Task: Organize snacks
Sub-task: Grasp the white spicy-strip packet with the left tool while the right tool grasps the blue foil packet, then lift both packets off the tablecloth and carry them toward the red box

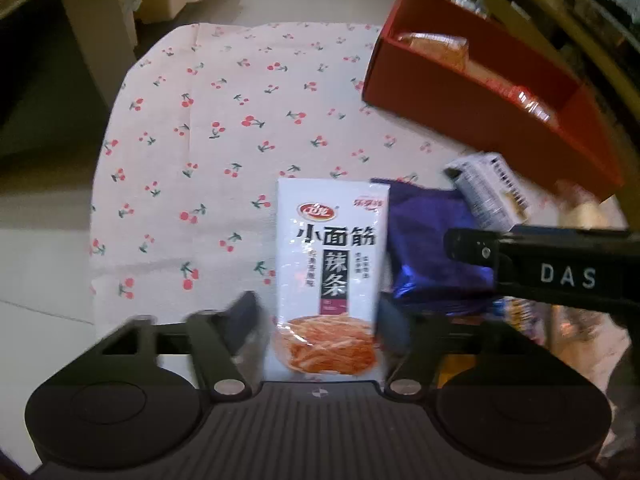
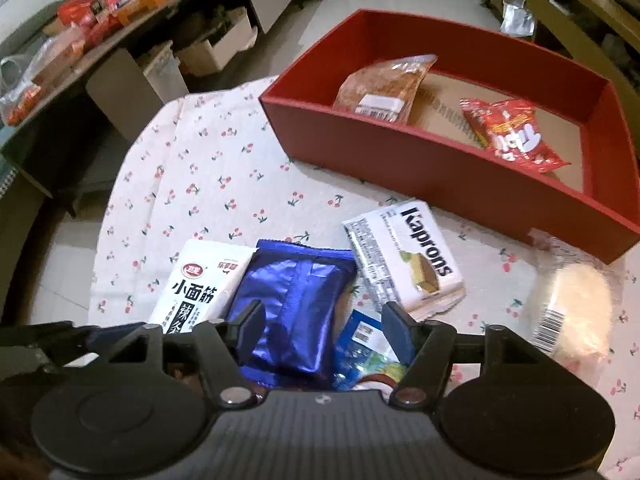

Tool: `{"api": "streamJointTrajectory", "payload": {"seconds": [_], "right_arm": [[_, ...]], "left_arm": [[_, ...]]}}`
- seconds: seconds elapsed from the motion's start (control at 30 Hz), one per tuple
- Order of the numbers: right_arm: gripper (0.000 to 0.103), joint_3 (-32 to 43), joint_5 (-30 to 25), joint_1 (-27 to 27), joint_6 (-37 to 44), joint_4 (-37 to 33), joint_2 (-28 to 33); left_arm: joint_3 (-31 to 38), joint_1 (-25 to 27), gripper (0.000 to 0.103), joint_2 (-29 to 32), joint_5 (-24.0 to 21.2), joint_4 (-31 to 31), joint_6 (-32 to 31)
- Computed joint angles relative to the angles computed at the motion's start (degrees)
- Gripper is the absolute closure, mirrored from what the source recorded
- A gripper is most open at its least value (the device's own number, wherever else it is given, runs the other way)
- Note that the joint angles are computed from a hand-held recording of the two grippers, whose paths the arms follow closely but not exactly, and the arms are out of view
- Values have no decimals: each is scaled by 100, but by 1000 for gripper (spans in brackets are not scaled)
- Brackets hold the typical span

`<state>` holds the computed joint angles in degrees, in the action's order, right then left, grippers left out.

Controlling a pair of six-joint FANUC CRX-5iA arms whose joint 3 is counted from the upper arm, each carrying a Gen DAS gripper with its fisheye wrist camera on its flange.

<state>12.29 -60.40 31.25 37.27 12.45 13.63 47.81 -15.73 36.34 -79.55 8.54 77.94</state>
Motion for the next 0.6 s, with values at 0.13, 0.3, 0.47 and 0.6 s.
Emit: {"api": "streamJointTrajectory", "payload": {"seconds": [0.13, 0.3, 0.47, 0.6], "right_arm": [[31, 162, -92, 24, 137, -7, 150], [30, 159, -111, -7, 134, -22, 119], [29, 113, -52, -23, 19, -46, 41], [26, 227, 12, -29, 36, -212, 95]], "left_arm": [[-25, -175, 15, 24, 181, -449, -46], [-162, -164, 47, -112, 208, -334, -123], [-226, -16, 50, -175, 169, -78, 42], [-320, 69, 50, -266, 239, 96, 102]]}}
